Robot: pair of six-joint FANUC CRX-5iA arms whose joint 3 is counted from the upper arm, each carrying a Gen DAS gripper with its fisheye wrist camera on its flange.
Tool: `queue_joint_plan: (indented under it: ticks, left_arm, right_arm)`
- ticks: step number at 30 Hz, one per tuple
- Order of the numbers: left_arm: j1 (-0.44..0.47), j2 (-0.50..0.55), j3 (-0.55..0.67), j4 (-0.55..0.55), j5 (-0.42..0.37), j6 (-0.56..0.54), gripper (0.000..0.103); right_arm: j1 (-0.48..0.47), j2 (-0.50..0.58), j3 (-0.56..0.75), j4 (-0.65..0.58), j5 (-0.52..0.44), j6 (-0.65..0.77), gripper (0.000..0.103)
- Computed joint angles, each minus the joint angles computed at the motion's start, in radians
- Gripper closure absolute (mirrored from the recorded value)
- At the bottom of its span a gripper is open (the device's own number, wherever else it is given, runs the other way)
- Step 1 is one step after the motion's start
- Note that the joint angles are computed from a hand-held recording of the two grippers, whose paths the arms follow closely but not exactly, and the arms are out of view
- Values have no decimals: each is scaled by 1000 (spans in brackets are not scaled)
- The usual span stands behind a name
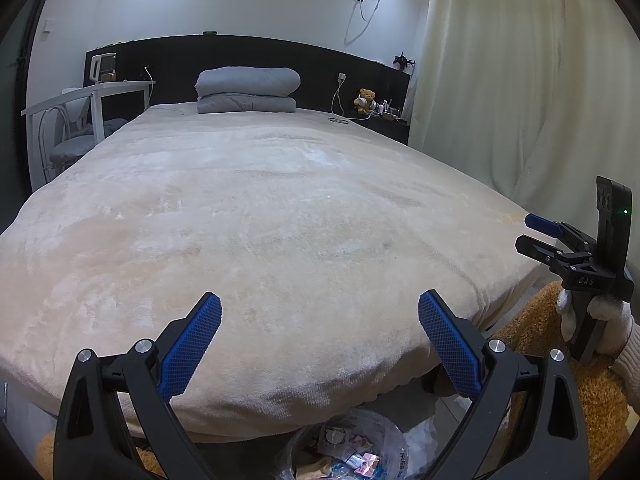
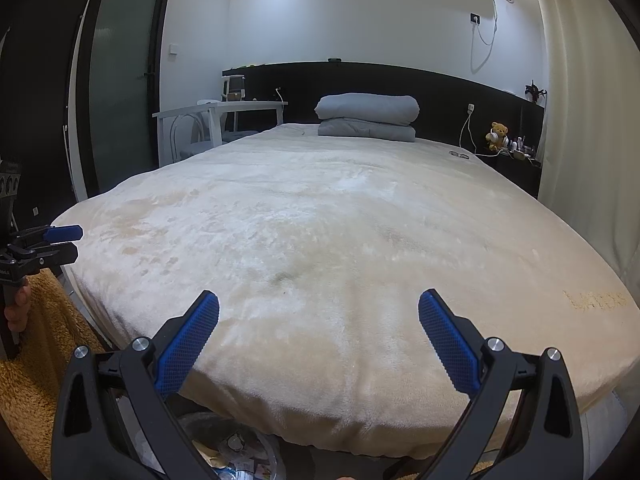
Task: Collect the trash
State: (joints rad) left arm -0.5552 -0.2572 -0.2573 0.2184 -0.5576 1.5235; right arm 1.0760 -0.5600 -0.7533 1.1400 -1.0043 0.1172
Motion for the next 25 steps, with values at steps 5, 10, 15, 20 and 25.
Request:
queue_joint_plan:
  ticks: [5, 10, 15, 20, 25]
  left_arm:
    - [0, 1, -2, 7, 4, -8, 6]
    - [1, 0, -5, 9, 9, -10, 6]
    - [-3, 2, 0, -5, 5, 3, 6]
    - [-11, 6, 13, -32, -4, 30, 6]
    - [-15, 10, 23, -50, -11, 49, 6]
  right_arm:
    - [-2, 0, 0, -3, 2, 3, 5]
    - [-2, 1, 1, -4, 0, 5, 5]
    - [-1, 1, 1, -3, 0, 4, 5]
    - [-1, 2, 1, -3, 0, 4, 5]
    - [-3, 3, 1, -3, 0, 7, 5]
